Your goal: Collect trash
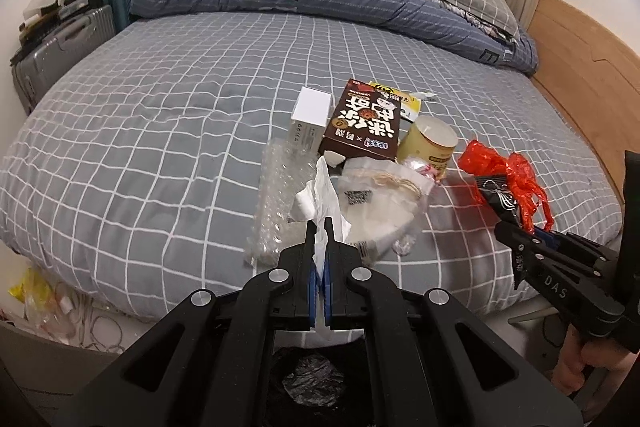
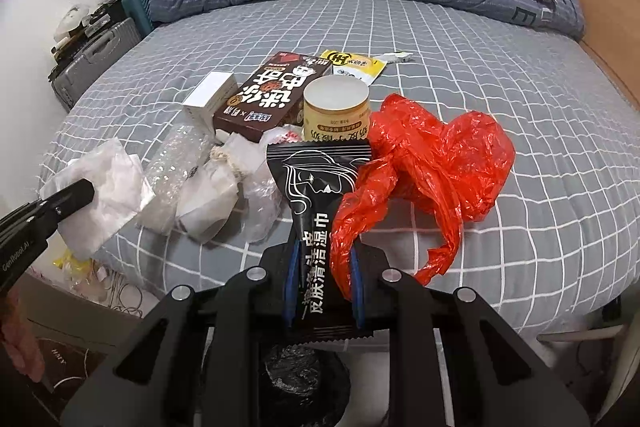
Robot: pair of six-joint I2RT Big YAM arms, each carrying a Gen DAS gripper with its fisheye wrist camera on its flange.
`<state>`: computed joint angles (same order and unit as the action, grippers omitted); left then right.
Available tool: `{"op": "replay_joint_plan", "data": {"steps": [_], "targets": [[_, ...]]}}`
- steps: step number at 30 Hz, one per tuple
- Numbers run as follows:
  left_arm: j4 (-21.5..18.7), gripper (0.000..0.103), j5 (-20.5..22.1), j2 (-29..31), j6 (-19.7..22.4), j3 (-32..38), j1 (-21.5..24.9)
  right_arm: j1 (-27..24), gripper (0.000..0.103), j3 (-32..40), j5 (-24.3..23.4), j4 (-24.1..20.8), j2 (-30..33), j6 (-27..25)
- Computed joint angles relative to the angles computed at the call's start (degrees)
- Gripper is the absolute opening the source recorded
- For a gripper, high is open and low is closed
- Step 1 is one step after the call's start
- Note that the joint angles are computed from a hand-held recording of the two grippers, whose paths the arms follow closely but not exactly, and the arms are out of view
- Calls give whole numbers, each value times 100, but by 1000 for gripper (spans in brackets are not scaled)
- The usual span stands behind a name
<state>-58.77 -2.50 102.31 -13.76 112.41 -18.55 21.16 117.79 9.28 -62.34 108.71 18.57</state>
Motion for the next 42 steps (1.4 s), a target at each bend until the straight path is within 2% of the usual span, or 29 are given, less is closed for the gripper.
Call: {"op": "replay_joint_plan", "data": {"steps": [11, 29, 34, 38, 42], "targets": [[57, 2, -34, -250, -85, -362, -123, 64, 20, -395, 58, 140, -310, 116], [106, 2, -45, -444, -134, -741, -206, 157, 20, -669, 73, 195, -440, 81], [135, 2, -34, -384, -149, -765, -218, 170, 20, -660, 320, 235, -200, 31], [141, 2, -9, -301, -141, -763, -219, 72, 20, -387, 176, 22, 182, 74], [182, 2, 45, -211, -136, -714, -182, -20, 20, -80, 165, -4, 427, -42]]}}
